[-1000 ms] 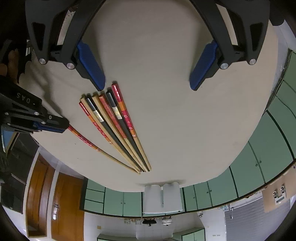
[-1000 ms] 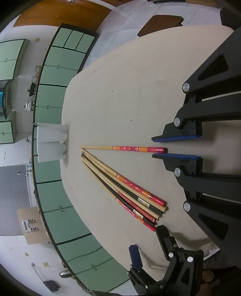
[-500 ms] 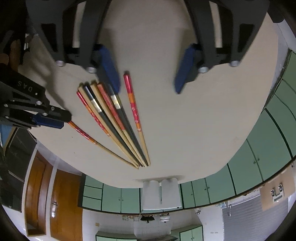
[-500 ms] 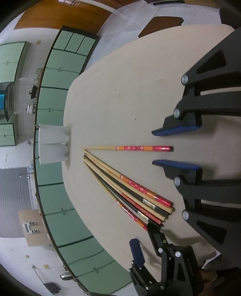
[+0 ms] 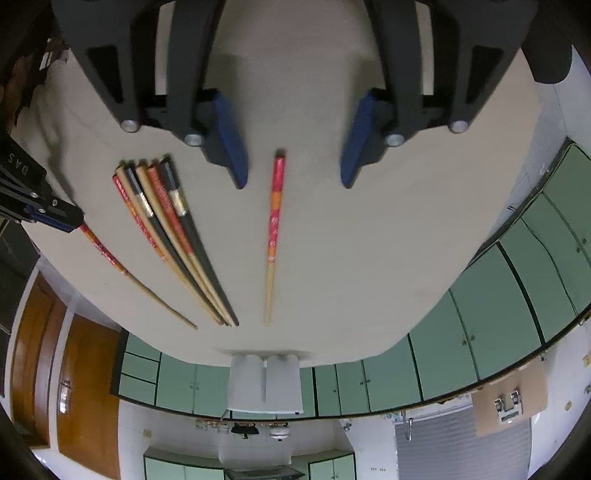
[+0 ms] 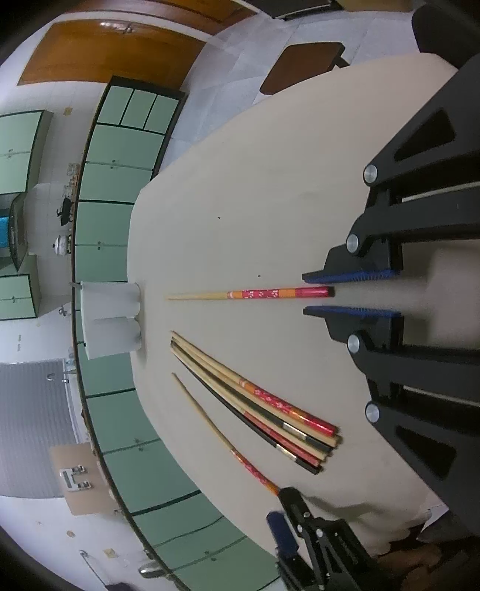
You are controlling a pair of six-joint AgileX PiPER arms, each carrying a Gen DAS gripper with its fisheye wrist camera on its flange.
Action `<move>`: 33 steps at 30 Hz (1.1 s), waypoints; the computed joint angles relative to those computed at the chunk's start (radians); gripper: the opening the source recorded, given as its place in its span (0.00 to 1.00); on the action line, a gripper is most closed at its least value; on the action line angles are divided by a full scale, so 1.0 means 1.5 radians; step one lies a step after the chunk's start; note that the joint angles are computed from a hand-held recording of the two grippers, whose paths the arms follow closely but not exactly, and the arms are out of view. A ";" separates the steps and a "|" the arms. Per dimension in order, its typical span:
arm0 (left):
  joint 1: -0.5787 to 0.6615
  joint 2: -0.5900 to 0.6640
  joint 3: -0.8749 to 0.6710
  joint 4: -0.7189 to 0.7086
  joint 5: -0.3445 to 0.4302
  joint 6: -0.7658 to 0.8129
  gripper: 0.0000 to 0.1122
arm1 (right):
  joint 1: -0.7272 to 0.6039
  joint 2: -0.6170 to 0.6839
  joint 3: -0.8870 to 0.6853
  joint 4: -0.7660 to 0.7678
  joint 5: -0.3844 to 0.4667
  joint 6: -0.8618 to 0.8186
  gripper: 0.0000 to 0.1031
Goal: Organize utensils
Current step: 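Pull out a red-patterned chopstick with the right tool while the left tool grasps another, then carry both chopsticks to the white holder and drop them in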
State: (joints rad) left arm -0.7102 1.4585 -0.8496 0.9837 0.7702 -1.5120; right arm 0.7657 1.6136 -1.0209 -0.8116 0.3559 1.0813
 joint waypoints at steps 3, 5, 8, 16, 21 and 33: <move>0.010 -0.009 0.007 -0.006 -0.032 0.025 0.23 | 0.003 0.008 -0.010 -0.001 0.007 0.000 0.13; 0.014 -0.011 0.004 -0.021 -0.054 0.052 0.06 | -0.002 0.012 -0.021 0.040 0.010 -0.044 0.06; 0.024 -0.020 -0.004 -0.059 -0.070 0.085 0.05 | -0.008 0.002 -0.031 0.118 0.018 -0.119 0.06; 0.010 -0.098 -0.074 -0.115 0.014 0.147 0.05 | -0.007 -0.088 -0.068 0.192 0.069 -0.213 0.06; 0.012 -0.116 -0.144 -0.143 0.067 0.208 0.05 | -0.020 -0.100 -0.160 0.277 0.121 -0.320 0.06; 0.096 -0.108 -0.308 -0.290 0.106 0.431 0.05 | -0.064 -0.015 -0.443 0.447 0.271 -0.557 0.06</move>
